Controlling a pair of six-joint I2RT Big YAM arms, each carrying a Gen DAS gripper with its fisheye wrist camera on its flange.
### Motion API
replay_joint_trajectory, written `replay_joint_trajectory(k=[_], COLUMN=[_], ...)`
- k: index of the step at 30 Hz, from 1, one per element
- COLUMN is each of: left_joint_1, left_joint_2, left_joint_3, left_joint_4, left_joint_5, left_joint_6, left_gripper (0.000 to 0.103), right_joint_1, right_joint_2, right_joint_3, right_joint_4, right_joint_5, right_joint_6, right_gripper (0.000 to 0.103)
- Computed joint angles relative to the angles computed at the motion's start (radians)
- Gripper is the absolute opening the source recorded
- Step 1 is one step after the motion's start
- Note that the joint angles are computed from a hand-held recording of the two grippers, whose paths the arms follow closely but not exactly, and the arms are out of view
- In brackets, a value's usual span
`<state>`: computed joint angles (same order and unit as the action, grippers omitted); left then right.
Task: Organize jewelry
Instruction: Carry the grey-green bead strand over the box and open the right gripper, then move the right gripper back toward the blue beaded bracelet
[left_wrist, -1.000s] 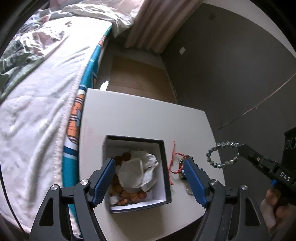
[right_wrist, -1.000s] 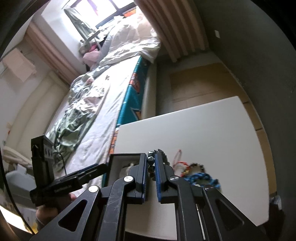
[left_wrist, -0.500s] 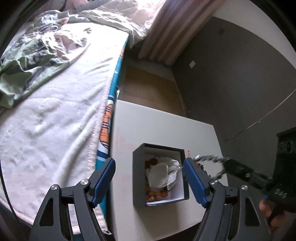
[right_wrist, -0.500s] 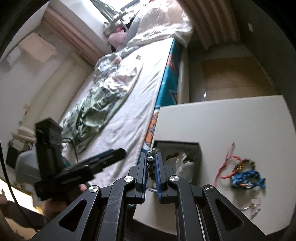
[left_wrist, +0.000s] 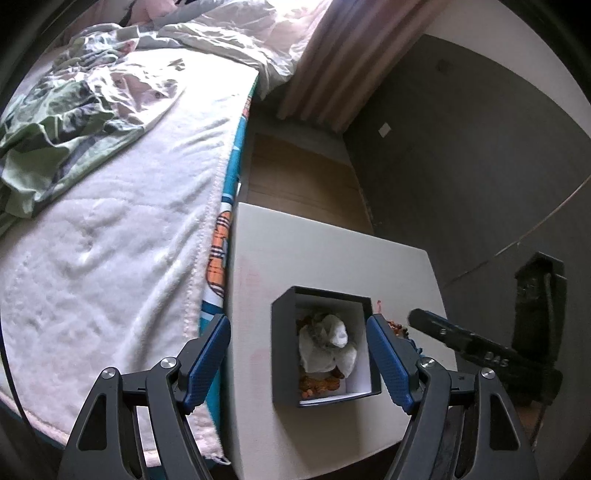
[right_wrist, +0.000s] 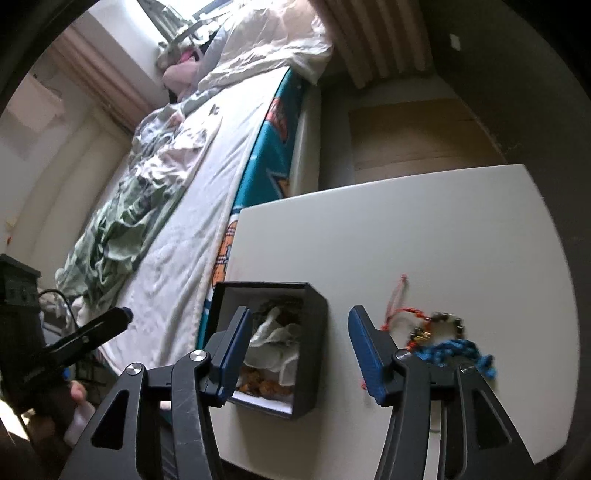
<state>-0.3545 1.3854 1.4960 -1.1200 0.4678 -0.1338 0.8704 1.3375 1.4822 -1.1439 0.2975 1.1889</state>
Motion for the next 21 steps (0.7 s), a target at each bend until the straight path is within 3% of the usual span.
replay_joint_trajectory(k=[6,8,12,21], left_joint_1=[-0.056,-0.076,-0.129,-0.256], left_joint_2=[-0.001,0.002,0.013,0.059], left_joint_3=[-0.001,0.002,0.013,0.051], left_joint_4=[0.004,0.004,0.001,-0.021], left_joint_5=[-0.007,-0.009,-0.023,-0.050], left_joint_6=[0.012,0.016,0.024,0.054], left_gripper=[0.076,0.076,0.076,0.076], right_joint_1=[0.037,0.054,0.082,0.116], right_joint_2=[-0.092,-0.125,-0.189,-0.321], right_joint_3=[-0.062,-0.087,-0.134,-0.261], right_joint_4=[-0.044,-0.069,-0.111,-0.177], right_joint_5=[0.065,0.096,0.143,0.167], right_joint_6=[0.097,0.141,0.219,0.385], right_gripper=[0.057,0.064,0.065,0.065])
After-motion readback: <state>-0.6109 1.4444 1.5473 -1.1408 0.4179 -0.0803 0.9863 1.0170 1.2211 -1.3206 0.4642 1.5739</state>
